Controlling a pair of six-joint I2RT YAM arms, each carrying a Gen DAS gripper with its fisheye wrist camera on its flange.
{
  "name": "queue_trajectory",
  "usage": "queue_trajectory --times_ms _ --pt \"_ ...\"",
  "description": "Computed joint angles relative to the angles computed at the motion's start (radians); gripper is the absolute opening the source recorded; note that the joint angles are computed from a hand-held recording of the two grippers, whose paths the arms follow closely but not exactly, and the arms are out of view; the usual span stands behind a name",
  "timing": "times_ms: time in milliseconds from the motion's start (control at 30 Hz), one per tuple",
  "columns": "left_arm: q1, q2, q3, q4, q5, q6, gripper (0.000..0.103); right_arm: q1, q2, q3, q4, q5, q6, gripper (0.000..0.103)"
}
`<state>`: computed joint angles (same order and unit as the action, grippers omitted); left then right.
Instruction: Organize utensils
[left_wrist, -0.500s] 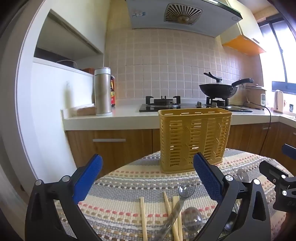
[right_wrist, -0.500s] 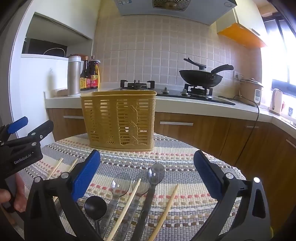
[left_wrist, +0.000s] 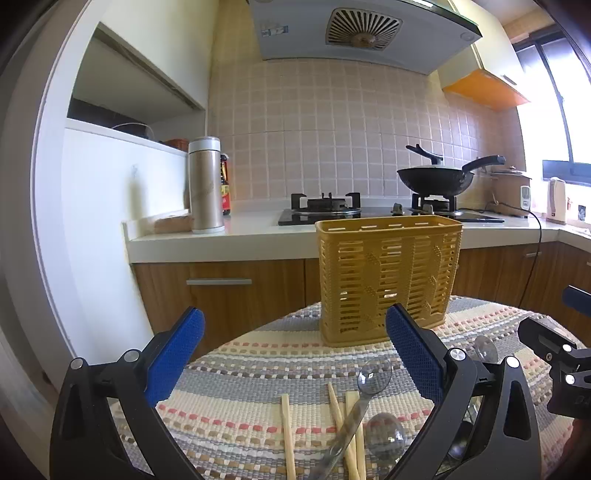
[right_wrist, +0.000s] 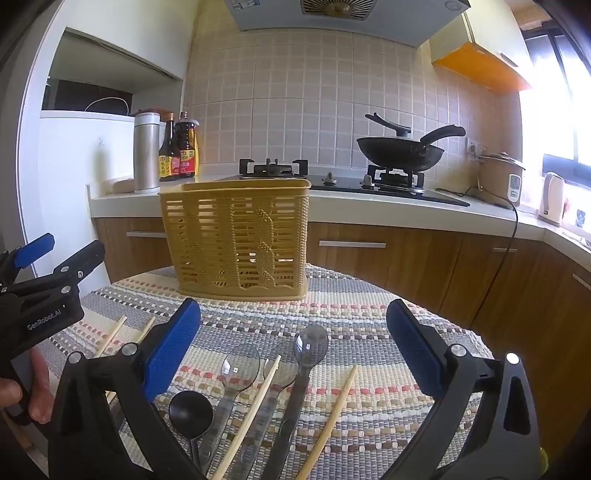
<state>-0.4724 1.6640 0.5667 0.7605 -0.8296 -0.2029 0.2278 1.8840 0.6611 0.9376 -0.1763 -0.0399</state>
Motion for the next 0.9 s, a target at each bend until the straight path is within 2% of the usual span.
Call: queue_trajectory --times_ms 900 --pt "0.005 -0.009 -0.016 0.019 0.010 0.003 0.095 0.007 0.001 -0.009 0.016 0.011 -0.013 0.097"
